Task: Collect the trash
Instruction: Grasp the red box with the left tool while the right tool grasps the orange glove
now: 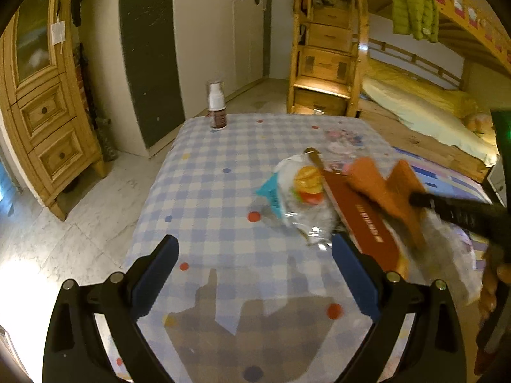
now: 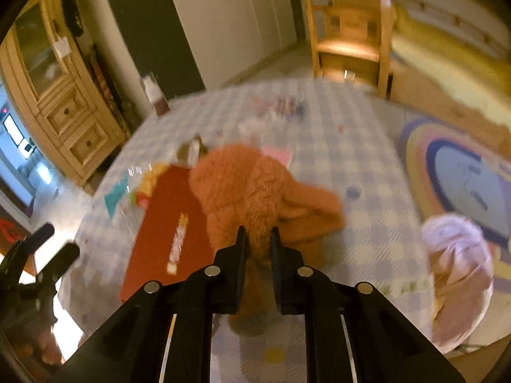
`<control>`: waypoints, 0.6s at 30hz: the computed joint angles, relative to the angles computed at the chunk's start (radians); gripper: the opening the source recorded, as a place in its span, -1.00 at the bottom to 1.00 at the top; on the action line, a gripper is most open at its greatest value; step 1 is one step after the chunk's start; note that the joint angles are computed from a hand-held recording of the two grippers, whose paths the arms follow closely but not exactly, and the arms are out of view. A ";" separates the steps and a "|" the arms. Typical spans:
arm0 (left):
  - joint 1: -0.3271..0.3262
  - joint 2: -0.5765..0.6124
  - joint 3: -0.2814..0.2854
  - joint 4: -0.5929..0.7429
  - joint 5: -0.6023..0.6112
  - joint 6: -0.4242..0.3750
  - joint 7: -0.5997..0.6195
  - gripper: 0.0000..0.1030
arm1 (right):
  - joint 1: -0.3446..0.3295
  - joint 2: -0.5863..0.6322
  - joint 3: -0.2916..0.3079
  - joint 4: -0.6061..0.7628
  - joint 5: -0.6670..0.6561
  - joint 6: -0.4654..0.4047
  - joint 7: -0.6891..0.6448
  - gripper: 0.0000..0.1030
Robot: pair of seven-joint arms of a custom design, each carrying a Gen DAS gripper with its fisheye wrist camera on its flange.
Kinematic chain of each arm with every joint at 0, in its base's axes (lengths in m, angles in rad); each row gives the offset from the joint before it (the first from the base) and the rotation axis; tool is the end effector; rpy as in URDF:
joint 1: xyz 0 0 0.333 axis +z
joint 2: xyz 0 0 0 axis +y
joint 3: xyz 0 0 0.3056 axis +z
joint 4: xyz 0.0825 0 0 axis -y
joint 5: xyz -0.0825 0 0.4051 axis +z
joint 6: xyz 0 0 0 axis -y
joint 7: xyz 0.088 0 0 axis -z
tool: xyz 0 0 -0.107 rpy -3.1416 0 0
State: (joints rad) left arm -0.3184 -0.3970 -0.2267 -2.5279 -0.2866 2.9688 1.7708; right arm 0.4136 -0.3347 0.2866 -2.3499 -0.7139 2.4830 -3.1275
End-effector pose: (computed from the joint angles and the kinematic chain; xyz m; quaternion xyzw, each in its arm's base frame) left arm 0.4204 -0.2386 0.4895 -0.4642 0.7876 -0.3510 0.2026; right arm 0.3820 0.3339 0.4850 -0.5138 0.7732 -0.2251 0.2959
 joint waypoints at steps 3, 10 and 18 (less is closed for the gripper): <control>-0.080 -0.037 0.042 -0.026 -0.063 0.000 0.052 0.87 | -0.016 -0.071 0.031 -0.003 -0.061 -0.060 0.046 -0.77; -0.125 -0.043 -0.031 -0.038 -0.059 -0.003 0.064 0.87 | -0.008 -0.211 0.074 -0.042 -0.074 -0.192 0.062 -0.77; 0.135 0.033 -0.341 0.035 0.259 -0.011 -0.279 0.87 | 0.023 -0.376 0.101 -0.155 -0.013 -0.261 0.091 -0.77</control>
